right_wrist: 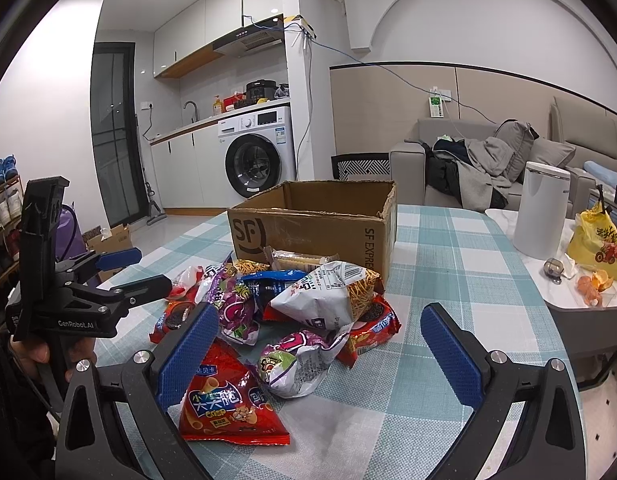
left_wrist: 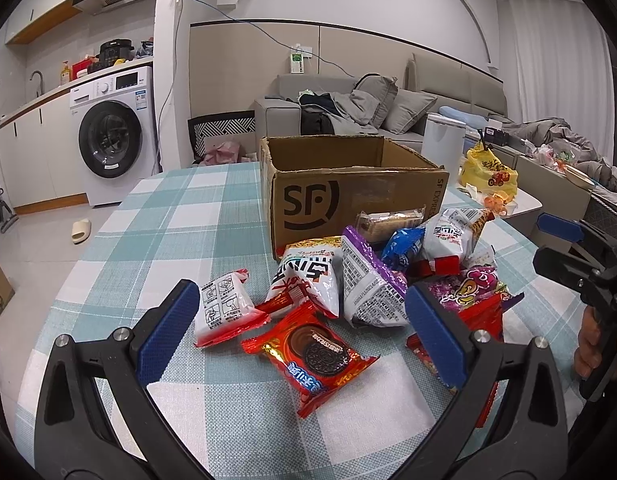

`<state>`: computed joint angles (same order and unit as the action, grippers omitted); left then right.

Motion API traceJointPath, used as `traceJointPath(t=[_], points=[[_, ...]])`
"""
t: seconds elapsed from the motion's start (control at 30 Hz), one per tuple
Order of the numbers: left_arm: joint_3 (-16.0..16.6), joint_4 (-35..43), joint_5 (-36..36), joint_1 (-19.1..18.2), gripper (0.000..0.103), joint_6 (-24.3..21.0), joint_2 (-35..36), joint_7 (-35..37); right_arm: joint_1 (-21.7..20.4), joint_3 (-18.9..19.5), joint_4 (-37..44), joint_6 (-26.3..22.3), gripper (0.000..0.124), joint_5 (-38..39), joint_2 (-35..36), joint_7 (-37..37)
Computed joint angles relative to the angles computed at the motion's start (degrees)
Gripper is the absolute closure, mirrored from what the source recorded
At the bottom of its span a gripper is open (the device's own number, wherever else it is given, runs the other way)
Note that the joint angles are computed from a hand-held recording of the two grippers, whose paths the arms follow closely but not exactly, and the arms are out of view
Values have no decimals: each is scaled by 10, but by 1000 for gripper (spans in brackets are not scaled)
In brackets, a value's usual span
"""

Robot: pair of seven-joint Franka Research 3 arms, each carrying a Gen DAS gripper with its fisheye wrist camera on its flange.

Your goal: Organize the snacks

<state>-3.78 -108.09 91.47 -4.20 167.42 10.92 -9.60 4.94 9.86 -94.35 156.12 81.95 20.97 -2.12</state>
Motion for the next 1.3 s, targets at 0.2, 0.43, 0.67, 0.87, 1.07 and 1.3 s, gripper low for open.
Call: traceJointPath(t=[0.2, 0.43, 0.67, 0.87, 1.07, 1.3], points=[[0, -1, -1, 0, 1, 1, 0, 1, -1, 1, 3, -1, 21, -1, 4, -2], [0, -1, -2, 1, 1, 0, 0, 1, -1, 1, 5, 1, 21, -8, 7, 11], [2, -3, -2, 3, 1, 8, 0, 1, 1, 2, 7, 17, 21, -13, 8, 20], [2, -2, -11, 4, 1, 11, 2, 4, 1, 3, 14, 24, 21, -38, 16, 47], [6, -5, -77, 5, 1, 24, 6, 63, 10, -6, 21, 24, 21, -111, 24, 132], [11, -6, -168, 0, 1, 23, 12, 149, 10, -10, 40, -4, 21, -225, 40, 266]])
